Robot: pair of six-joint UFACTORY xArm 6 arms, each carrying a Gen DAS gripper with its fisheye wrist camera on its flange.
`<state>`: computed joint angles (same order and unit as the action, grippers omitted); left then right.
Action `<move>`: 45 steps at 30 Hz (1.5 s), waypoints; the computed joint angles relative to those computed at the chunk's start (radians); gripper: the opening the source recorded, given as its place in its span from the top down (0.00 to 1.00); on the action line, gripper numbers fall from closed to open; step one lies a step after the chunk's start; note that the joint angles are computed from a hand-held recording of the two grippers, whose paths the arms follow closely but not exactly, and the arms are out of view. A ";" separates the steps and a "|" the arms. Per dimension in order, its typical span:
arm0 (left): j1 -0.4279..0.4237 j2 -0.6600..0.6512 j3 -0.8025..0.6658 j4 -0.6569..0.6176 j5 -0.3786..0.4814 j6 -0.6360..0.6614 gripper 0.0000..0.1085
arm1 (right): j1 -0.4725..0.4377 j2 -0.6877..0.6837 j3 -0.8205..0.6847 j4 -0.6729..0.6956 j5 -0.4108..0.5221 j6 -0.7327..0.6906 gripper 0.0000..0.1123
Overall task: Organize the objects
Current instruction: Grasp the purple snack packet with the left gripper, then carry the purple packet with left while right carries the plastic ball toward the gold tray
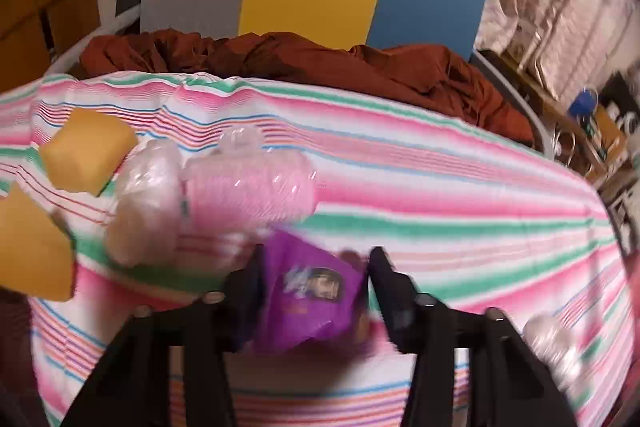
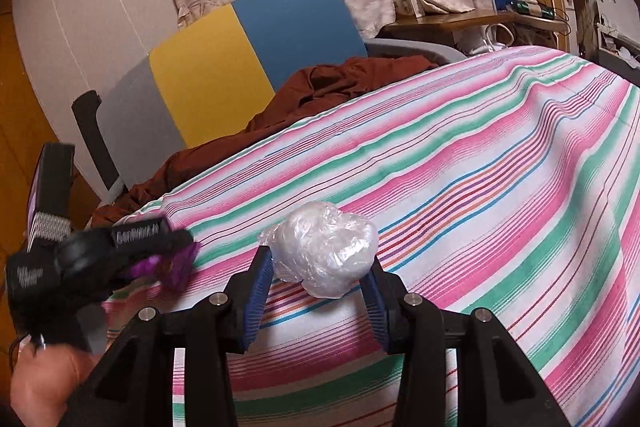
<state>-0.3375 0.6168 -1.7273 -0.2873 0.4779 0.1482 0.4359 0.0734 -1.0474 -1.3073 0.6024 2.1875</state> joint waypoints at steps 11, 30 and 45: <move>0.007 -0.183 0.277 -0.340 -0.079 0.355 0.60 | 0.050 0.012 -0.039 -0.010 0.086 -0.073 0.61; 0.121 -0.490 0.591 -0.650 0.122 0.567 0.60 | 0.148 0.021 -0.072 0.058 0.207 -0.186 0.61; 0.298 -0.758 0.756 -0.778 0.268 0.835 0.59 | 0.230 0.036 -0.123 0.167 0.269 -0.378 0.61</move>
<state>-0.0395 -0.1411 -0.9717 -1.0652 0.7463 0.9831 0.6660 0.1091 -1.1702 -1.1407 0.8712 1.8097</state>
